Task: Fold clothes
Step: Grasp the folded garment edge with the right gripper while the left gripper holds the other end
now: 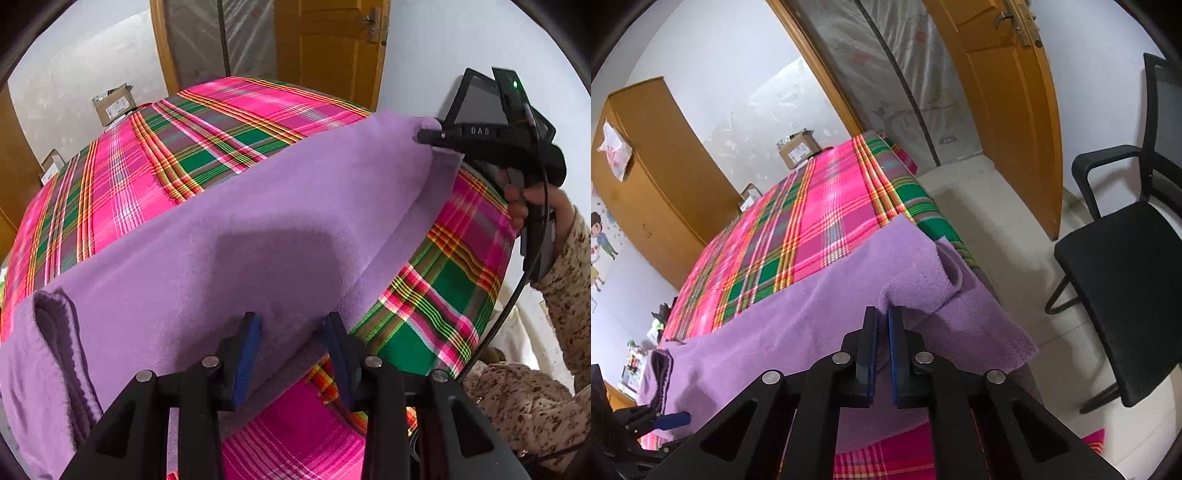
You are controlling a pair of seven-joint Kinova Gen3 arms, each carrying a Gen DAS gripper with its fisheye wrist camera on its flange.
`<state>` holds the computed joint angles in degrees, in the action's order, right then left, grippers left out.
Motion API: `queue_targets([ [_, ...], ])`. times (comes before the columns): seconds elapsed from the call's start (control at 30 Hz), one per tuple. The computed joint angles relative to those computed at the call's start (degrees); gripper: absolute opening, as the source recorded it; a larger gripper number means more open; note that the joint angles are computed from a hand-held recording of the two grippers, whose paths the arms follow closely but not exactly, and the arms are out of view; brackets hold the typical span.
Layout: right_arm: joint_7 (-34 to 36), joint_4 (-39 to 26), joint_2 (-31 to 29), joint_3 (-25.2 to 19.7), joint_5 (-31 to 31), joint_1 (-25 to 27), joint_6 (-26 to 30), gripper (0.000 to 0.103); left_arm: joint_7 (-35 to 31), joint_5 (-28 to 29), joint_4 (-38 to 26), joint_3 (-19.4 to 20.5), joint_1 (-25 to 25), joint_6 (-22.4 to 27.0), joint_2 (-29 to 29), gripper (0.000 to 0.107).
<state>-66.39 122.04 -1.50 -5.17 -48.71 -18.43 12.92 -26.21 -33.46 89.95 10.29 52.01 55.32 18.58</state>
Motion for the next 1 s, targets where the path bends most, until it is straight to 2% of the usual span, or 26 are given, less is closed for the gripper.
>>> queue_targets([
  [0.1, 6.21, 0.98, -0.98, 1.27, -6.24, -0.80, -0.18, 0.005, -0.61, 0.42, -0.25, 0.01, -0.34, 0.02, 0.10, 0.037],
  [0.27, 11.21, 1.52, -1.79, 3.12, -10.64, -1.04, 1.24, 0.005, -0.15, -0.08, -1.35, -0.38, 0.32, 1.23, 0.94, 0.037],
  [0.33, 12.46, 1.67, -1.88, 3.52, -11.92, -0.76, 2.07, 0.005, 0.30, -0.37, -1.15, -0.53, 0.50, 0.99, 0.77, 0.030],
  [0.4, 12.74, 1.94, -2.03, 3.53, -12.53, -0.41, 2.15, 0.005, 0.80, -0.04, 0.39, -0.52, -0.19, -1.48, -0.41, 0.005],
  [0.47, 13.24, 2.12, -2.09, 3.78, -13.08, 0.04, 2.62, 0.005, 1.87, -0.01, 2.41, -0.52, -0.91, -4.50, -1.89, 0.004],
  [0.6, 17.24, 2.95, -2.26, 4.59, -17.03, 0.65, 3.60, 0.006, 5.47, -2.04, 4.47, -0.54, -0.87, -6.81, -3.51, 0.003],
  [0.73, 18.72, 2.46, -1.06, 5.17, -19.91, 2.90, 7.20, 0.011, 8.48, -4.49, 5.27, -0.10, -0.72, -7.11, -4.51, 0.003],
  [0.8, 18.73, 1.71, 0.35, 5.28, -21.20, 5.00, 10.73, 0.022, 10.54, -5.75, 5.96, -0.01, -0.83, -7.69, -5.30, 0.003],
  [0.93, 24.29, 1.71, 2.46, 4.51, -27.82, 9.30, 16.02, 0.026, 13.96, -7.98, 7.55, 0.48, -1.80, -8.92, -6.99, 0.003],
  [1.0, 27.05, 1.80, 2.97, 3.99, -29.99, 10.74, 18.05, 0.038, 15.19, -8.37, 8.28, 0.84, -2.78, -9.83, -7.70, 0.003],
])
